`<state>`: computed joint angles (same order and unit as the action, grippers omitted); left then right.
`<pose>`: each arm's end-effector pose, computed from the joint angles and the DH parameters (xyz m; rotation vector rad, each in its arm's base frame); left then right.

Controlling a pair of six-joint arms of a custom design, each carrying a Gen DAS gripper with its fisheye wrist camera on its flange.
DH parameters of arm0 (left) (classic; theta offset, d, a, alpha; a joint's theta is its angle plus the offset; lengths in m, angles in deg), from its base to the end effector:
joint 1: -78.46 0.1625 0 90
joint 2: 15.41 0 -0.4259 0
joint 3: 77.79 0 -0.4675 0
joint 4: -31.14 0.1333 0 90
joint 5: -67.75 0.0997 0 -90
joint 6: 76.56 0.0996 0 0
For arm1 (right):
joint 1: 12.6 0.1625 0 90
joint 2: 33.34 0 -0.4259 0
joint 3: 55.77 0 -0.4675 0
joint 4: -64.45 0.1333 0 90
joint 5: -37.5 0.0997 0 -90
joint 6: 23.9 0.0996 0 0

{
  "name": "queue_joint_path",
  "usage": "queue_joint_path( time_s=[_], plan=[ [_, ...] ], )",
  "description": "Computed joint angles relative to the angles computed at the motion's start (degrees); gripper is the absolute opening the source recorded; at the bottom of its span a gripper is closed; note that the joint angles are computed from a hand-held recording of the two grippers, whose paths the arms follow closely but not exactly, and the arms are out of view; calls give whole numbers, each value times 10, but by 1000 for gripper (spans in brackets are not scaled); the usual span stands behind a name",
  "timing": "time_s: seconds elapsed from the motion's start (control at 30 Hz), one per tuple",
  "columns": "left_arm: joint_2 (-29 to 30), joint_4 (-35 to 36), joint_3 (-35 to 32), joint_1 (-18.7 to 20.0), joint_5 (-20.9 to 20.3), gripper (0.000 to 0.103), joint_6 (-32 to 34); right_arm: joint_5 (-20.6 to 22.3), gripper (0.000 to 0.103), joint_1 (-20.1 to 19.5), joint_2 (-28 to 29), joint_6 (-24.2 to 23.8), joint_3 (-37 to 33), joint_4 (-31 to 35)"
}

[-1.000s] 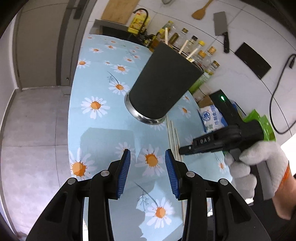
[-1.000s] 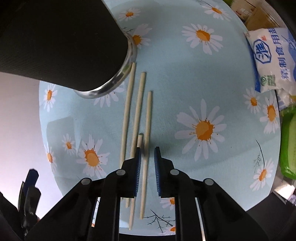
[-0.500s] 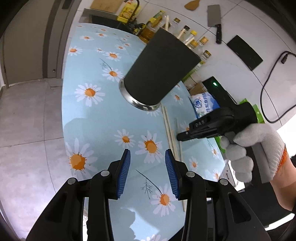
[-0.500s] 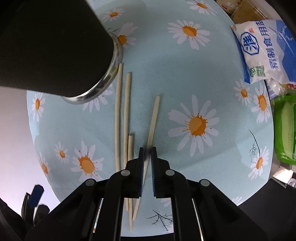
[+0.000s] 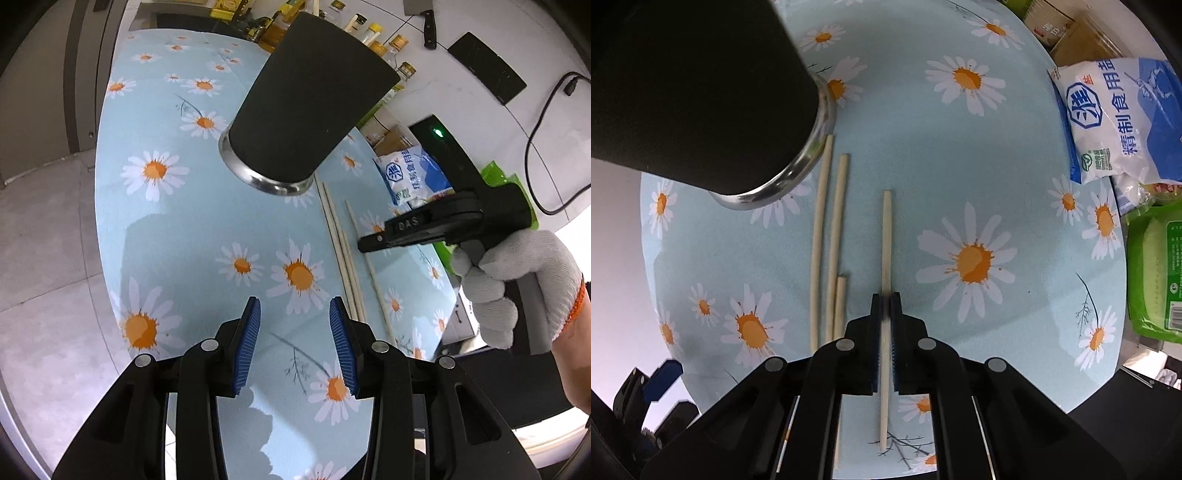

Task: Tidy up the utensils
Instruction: 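Close the left tool on a chopstick while the right holds its chopstick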

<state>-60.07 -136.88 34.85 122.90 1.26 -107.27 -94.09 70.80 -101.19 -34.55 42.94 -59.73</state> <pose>-0.3018 -0.5383 -0.0441 0.3191 2.8544 -0.5674 -0.0098 -0.6690 0.2486 0.0588 -2.4142 -0.0683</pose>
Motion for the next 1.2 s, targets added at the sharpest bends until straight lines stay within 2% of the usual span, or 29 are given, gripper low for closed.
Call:
queue_joint_path(
  time_s=[0.13, 0.43, 0.6, 0.83, 0.93, 1.1, 1.2],
  plan=[
    [20, 33, -32, -3, 8, 37, -20, 51, 5, -12, -17, -22, -15, 19],
    [100, 204, -155, -22, 75, 37, -74, 196, 5, -50, -66, -105, -43, 94],
    [141, 303, -223, -23, 94, 35, -121, 284, 6, -85, -69, -129, -85, 197],
    [188, 394, -306, -24, 111, 33, -149, 323, 6, -114, -67, -167, -140, 264],
    [205, 461, -341, -19, 127, 24, -189, 334, 6, -120, -64, -183, -157, 281],
    [220, 498, -372, -13, 124, 25, -189, 328, 6, -129, -61, -210, -175, 286],
    [235, 548, -402, -14, 128, 25, -186, 329, 6, -133, -57, -222, -187, 293]
  ],
)
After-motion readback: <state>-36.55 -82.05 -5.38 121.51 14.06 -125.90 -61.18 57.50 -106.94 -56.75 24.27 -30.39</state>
